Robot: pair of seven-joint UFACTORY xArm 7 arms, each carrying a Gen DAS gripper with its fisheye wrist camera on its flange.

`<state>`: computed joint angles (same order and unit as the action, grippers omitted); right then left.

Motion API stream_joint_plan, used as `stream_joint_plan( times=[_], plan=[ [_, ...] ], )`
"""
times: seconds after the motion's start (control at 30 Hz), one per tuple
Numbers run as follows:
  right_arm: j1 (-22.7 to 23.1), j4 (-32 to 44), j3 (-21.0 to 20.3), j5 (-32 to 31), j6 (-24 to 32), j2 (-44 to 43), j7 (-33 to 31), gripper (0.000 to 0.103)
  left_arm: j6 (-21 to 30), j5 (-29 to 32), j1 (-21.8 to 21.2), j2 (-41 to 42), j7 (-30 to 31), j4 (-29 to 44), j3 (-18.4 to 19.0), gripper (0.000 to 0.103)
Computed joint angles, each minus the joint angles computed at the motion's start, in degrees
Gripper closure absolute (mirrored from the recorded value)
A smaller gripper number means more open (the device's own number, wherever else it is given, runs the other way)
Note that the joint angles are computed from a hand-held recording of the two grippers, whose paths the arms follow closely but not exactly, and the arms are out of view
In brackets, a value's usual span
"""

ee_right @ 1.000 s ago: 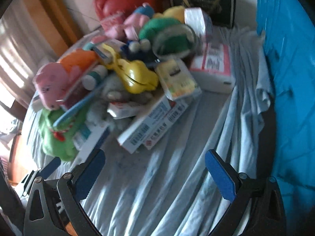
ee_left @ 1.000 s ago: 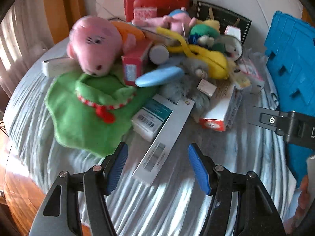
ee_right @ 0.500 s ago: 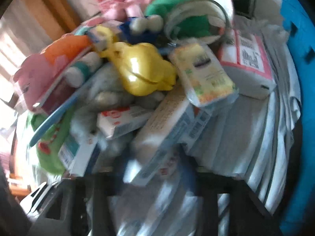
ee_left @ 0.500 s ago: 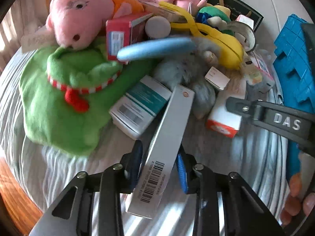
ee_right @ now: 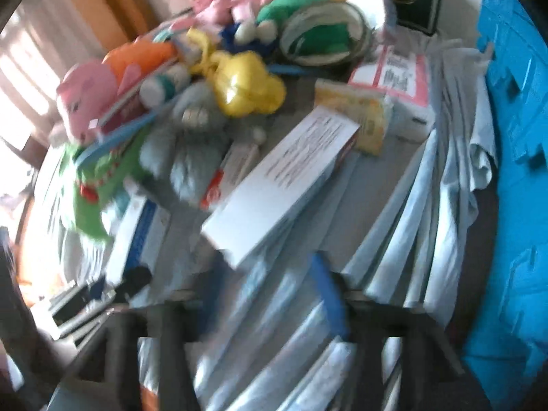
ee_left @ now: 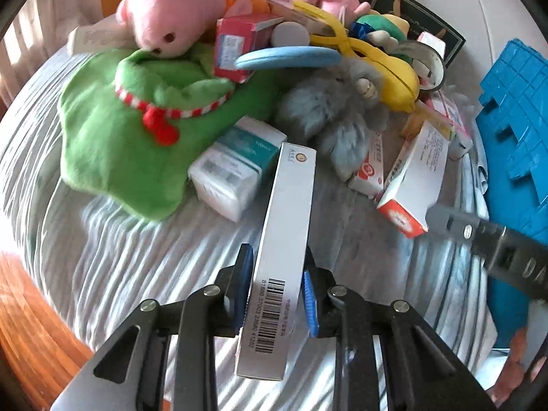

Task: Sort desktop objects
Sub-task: 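Grasp a long white box with the left gripper while the right grasps a white medicine box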

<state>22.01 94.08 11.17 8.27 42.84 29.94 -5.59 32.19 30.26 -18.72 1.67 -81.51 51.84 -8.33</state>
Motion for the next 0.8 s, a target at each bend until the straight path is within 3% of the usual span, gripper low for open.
stream_joint_plan(
  times=[0.23, 0.3, 0.33, 0.47, 0.53, 0.6, 0.67, 0.7, 0.73, 0.77, 0.8],
  plan=[
    [2.16, 9.78, -1.80, -1.35, 1.71, 7.54, 6.75, 0.038, -0.81, 2.36, 0.18, 1.75, 2.49, 2.18, 1.10, 0.077],
    [2.40, 11.89, -1.97, -2.41, 3.94, 9.36, 7.16, 0.046, -0.75, 1.57, 0.20, 1.91, 3.62, 2.33, 1.11, 0.077],
    [1.71, 10.91, -1.34, -1.81, 4.13, 8.73, 6.47, 0.053, -0.98, 1.03, 0.23, 1.79, 4.10, 2.08, 1.13, 0.077],
    [1.32, -0.26, -1.68, -5.84, 5.52, -0.15, 1.23, 0.055, -2.70, -3.58, 1.48, 1.44, 5.69, 0.00, -0.22, 0.077],
    [0.38, -3.81, -1.34, -5.91, 7.57, -2.66, -1.47, 0.054, -2.39, -1.91, 0.09, 1.08, 4.07, -0.32, 0.86, 0.077],
    [0.07, -6.99, -1.65, -6.16, 5.12, -4.37, -2.08, 0.052, -1.15, -1.80, -0.11, 1.17, 4.66, 0.27, 0.63, 0.077],
    [-0.42, -7.73, -1.75, -5.31, 3.31, -4.47, -1.49, 0.028, 0.78, -0.33, -0.58, 1.05, 4.15, 0.95, 0.38, 0.078],
    [-0.97, -7.94, -1.44, -4.21, 1.91, -4.30, -1.67, 0.028, 1.55, 0.20, -0.79, 0.90, 4.07, 1.20, 0.23, 0.078],
    [-1.04, -8.01, -1.54, -4.02, 0.70, -4.01, -1.35, 0.031, 1.94, 0.46, -0.92, 0.64, 4.03, 1.26, 0.11, 0.079],
    [-0.82, -7.95, -1.97, -4.54, -0.08, -3.67, -0.56, 0.051, 2.23, 0.69, -1.03, 0.19, 3.87, 1.22, -0.03, 0.079],
    [-0.76, -7.98, -2.21, -4.99, -0.19, -3.61, -0.13, 0.052, 2.72, 0.79, -1.11, -0.28, 3.78, 1.27, -0.20, 0.080]
  ],
)
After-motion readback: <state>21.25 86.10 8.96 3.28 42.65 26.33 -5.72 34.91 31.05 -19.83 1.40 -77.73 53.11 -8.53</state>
